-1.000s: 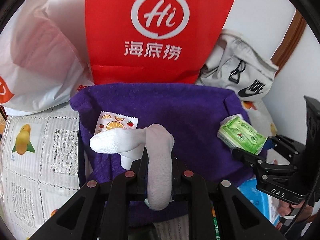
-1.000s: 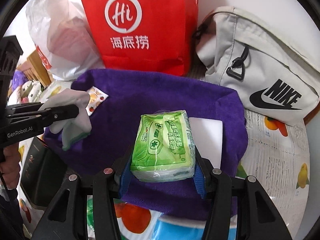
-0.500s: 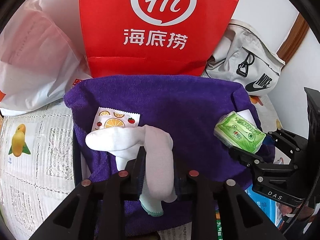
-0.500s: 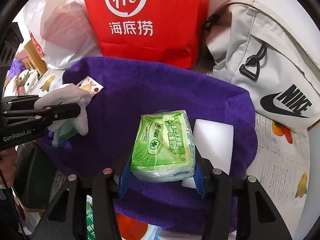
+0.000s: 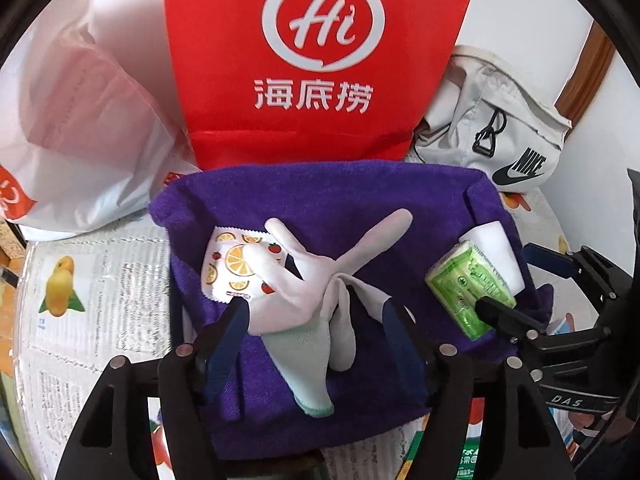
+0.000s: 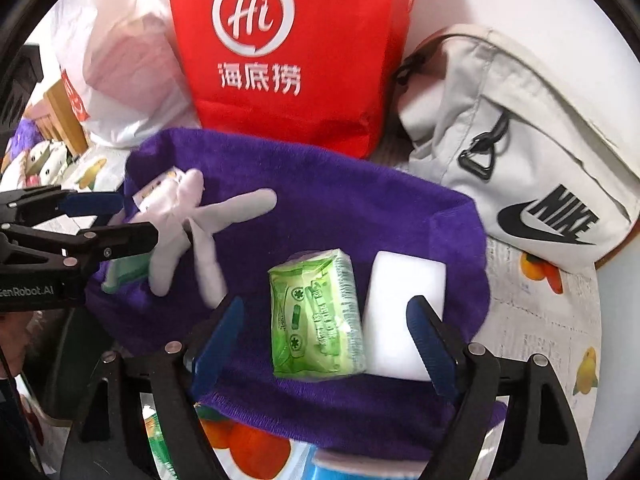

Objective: Organize soft objects
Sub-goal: 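Move the right gripper to the yellow mesh bag and grasp it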

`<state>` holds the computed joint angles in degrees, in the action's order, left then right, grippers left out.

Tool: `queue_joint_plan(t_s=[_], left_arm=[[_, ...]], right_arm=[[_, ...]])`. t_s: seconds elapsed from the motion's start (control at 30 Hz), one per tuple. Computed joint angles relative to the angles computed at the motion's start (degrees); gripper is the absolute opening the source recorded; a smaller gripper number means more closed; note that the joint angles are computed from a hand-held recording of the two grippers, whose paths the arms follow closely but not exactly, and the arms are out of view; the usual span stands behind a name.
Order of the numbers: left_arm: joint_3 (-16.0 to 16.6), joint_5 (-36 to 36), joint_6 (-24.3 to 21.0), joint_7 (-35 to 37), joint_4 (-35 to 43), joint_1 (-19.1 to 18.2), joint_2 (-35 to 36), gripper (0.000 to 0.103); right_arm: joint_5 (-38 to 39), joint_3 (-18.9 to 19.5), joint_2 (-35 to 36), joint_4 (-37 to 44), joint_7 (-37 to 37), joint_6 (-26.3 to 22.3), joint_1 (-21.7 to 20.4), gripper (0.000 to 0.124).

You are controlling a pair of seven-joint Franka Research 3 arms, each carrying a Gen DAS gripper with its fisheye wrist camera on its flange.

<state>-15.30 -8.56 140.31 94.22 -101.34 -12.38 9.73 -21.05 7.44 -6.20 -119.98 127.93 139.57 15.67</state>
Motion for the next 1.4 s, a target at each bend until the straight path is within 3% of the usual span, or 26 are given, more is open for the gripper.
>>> queue_joint_plan(t_s=[0.4,0.77,0.93,1.07,1.17,1.23,1.4], left_arm=[[2.62,-5.61,2.44,2.60,-11.00,0.41,-12.50,0.068],[8.55,-10.67,3.74,4.27,-27.81,-2.78,-29.84,0.068],[12.03,-12.32,4.41,5.33,-35.11,-5.31,-36.06,0.068],[14.14,-13.92,4.28,7.48,-39.88,-6.92,-39.21,0.068],[15.85,-15.58,4.11,8.95,-42.51,-7.88,-40.68,0.068],[16.34,-16.23,4.12,9.43,-43.90,-7.95,-41.50,0.068],[17.81,-17.97,4.59,12.37,-46.32,-8.73,-42.49,0.068]], right_arm=[[-1.21,4.51,-13.30,-8.22,9.00,0.19,-1.57,0.083],[8.69,11.61,-26.27,-18.03,14.65,-1.10,1.08,0.083],[12.31,14.74,-27.84,-21.94,17.01,2.02,4.26,0.084],[13.83,17.04,-25.66,-22.90,21.78,1.35,5.02,0.088],[15.29,17.01,-23.46,-23.52,26.80,1.49,5.67,0.088],[16.09,16.29,-22.97,-24.76,29.24,4.34,6.30,0.088],[12.62,17.16,-18.88,-21.01,34.02,1.75,5.28,0.089]])
